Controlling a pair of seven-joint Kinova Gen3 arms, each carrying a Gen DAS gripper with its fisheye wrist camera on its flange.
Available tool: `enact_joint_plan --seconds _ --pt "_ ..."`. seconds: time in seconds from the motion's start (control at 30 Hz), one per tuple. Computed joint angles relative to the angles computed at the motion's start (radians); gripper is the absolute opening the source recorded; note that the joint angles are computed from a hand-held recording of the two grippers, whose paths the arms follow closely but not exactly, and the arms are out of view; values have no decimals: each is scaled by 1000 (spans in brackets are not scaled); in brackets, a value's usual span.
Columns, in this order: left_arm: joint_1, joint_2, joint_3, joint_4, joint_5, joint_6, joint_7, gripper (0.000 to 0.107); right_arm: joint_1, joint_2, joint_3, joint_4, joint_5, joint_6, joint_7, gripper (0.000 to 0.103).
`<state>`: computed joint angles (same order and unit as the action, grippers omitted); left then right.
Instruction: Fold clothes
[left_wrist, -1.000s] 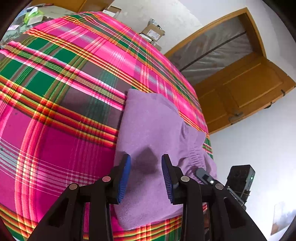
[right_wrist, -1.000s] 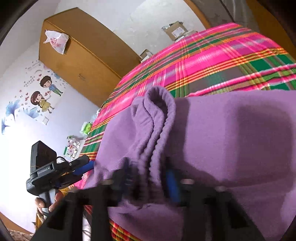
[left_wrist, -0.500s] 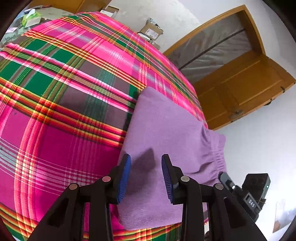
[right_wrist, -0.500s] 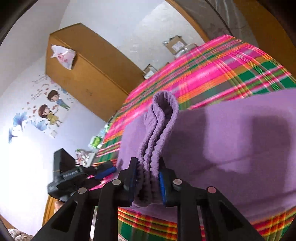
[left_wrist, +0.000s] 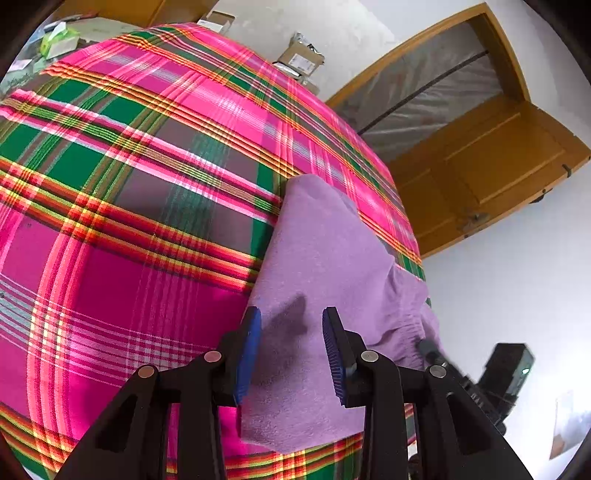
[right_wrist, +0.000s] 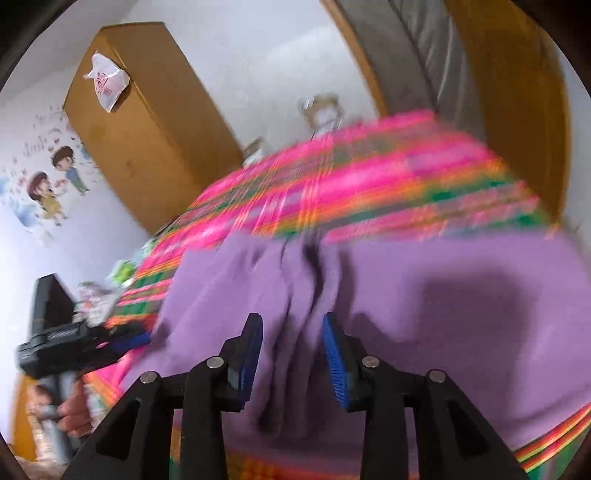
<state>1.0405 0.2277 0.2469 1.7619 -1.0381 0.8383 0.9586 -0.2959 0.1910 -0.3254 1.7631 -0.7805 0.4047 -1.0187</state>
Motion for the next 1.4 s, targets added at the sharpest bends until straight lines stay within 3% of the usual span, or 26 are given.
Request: enact_joint_plan --seconds 0.13,0.2,0.33,0.43,0.53,0.67,0.8,0.87,0.97,1.07,1.17,1.27,1.4 --pt "-3 6 0 -15 14 8 -28 36 16 47 -21 -80 22 31 -1 35" --pt "-6 6 -2 -17 23 5 -43 36 -48 84 37 -144 102 91 -74 35" --pt "-9 2 -7 -14 30 0 -51 36 -85 124 33 -202 205 110 -128 33" --pt "-15 2 -5 -19 45 2 -70 36 -141 155 75 -260 295 144 -209 33" --pt "-17 2 -8 -18 49 -6 -78 36 -125 201 37 -328 377 214 -288 33" --pt "-19 -3 -11 -14 51 -14 -82 36 -149 140 70 -236 388 101 -349 27" --pt "-27 -3 -9 -13 57 -18 -94 36 -253 73 173 -146 506 -18 -478 27" --pt "-27 -6 -11 -7 56 -26 -90 36 -234 75 159 -148 496 -15 -478 27" --pt "-28 -10 -13 3 48 -35 -77 36 -110 72 32 -154 402 -27 -372 22" --pt "-26 -9 -12 6 38 -36 -60 36 -23 120 -75 -225 371 80 -283 21" --pt "-28 -7 -10 4 41 -33 -63 36 -80 173 -27 -304 424 195 -332 21" --pt "-26 -7 -11 6 34 -35 -55 36 -151 184 60 -320 448 224 -376 21" --pt "-28 -7 -9 8 35 -37 -56 36 -114 218 37 -352 402 277 -353 21"
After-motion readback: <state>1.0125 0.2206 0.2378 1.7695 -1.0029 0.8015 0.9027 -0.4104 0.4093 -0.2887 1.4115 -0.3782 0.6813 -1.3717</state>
